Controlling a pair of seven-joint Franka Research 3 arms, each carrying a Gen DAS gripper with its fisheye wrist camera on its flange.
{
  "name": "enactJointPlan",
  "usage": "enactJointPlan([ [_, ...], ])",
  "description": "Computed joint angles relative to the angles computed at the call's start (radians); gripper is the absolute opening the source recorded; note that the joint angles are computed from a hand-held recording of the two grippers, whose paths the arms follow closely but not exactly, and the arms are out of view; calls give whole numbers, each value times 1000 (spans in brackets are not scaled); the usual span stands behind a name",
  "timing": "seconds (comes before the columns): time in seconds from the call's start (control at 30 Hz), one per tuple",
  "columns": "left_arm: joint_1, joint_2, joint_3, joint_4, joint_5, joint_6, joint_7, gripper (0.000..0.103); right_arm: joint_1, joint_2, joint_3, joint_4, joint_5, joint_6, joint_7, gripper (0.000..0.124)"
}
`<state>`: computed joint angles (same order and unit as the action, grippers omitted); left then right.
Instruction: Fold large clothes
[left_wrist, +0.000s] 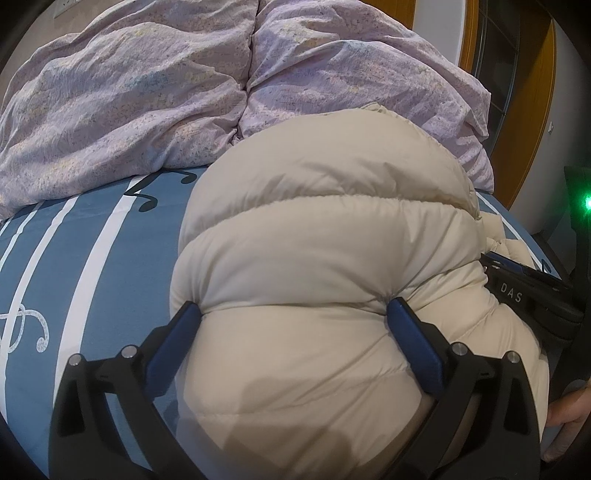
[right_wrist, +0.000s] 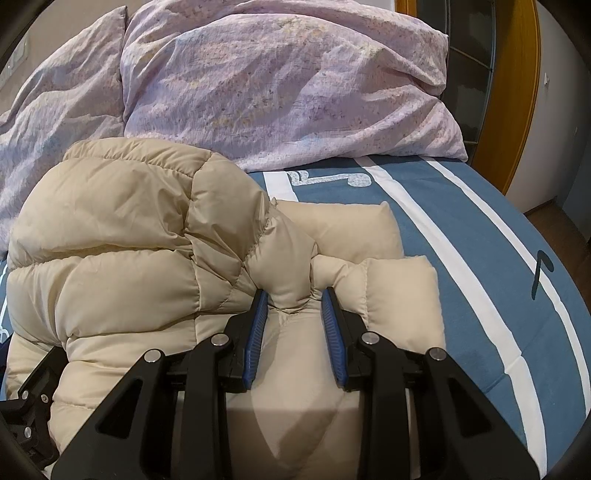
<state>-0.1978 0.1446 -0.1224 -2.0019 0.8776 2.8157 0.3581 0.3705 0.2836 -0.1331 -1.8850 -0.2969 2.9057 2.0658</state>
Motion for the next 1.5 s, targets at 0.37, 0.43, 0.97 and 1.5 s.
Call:
enactJointPlan([
  [0.37,-1,-2,0,-2,5,1,-8,101,2,0,-2,1,-3,-3,2,33],
  [0.43,-1,-2,0,-2,6,2,-8,101,-1,-1,0,0,0,-1,0,33],
  [0.97,21,-77,-21,-18,-39,37,43,99,-4,4,8,8,16,-17,2,33],
  [1.5,-61,162,30,255,0,-164,134,101,-4,0,4,-2,54,2,2,33],
])
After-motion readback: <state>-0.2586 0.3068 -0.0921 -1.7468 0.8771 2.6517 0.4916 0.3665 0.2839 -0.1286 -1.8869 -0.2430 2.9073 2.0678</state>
